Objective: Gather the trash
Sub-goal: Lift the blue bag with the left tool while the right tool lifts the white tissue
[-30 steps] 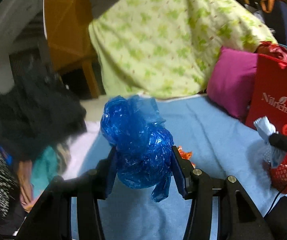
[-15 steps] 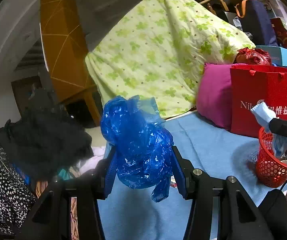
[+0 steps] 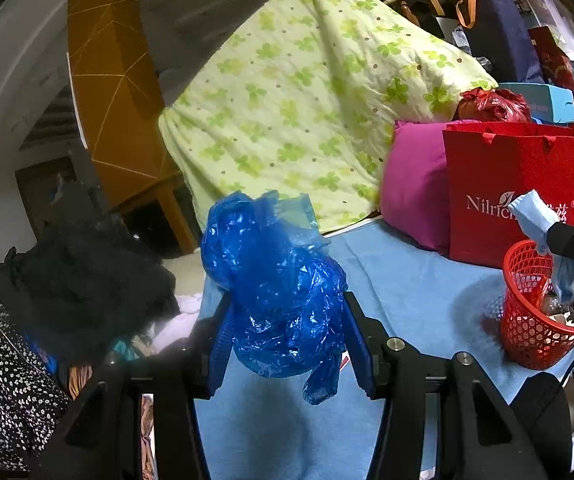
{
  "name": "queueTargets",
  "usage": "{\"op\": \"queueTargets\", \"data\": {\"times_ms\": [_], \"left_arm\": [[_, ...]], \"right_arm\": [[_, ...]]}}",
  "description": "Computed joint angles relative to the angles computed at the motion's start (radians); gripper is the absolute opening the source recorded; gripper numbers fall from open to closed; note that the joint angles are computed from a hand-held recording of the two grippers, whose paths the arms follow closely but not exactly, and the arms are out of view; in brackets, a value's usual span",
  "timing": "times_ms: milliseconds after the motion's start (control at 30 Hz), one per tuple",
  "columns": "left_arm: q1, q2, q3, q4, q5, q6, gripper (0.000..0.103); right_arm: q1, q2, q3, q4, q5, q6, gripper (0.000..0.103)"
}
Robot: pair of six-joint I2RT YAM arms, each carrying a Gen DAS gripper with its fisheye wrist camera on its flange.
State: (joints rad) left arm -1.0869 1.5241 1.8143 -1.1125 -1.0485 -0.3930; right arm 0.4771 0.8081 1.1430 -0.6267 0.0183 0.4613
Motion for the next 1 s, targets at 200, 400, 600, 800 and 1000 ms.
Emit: {"op": "queueTargets", "data": {"times_ms": [200,400,600,800,1000], "left_arm": [[-0.005,0.017,0.008,-0.01,0.012,-0.009,0.053],[-0.01,0.028,0.014,-0.018,0.02,-0.015,0.053],[-0.014,0.038,0.023,-0.025,0.026,-0.015,0.053],[-0.016,0.046,0.022,-0.018,0.036,-0.008,0.053],[-0.015,0.055,0.019,-0.015,0.051,-0.009,0.053]], "right_arm": [[-0.013,-0.022,-0.012,-0.016,-0.013,0.009,0.03],[-0.018,-0.039,-0.02,-0.027,-0.009,0.013,0.03],[-0.035,-0.052,-0.026,-0.035,-0.025,0.016,0.03],[-0.063,-0.071,-0.037,-0.043,-0.044,0.013,0.03],[-0.103,-0.094,-0.056,-0.057,-0.077,0.01,0.03]]}}
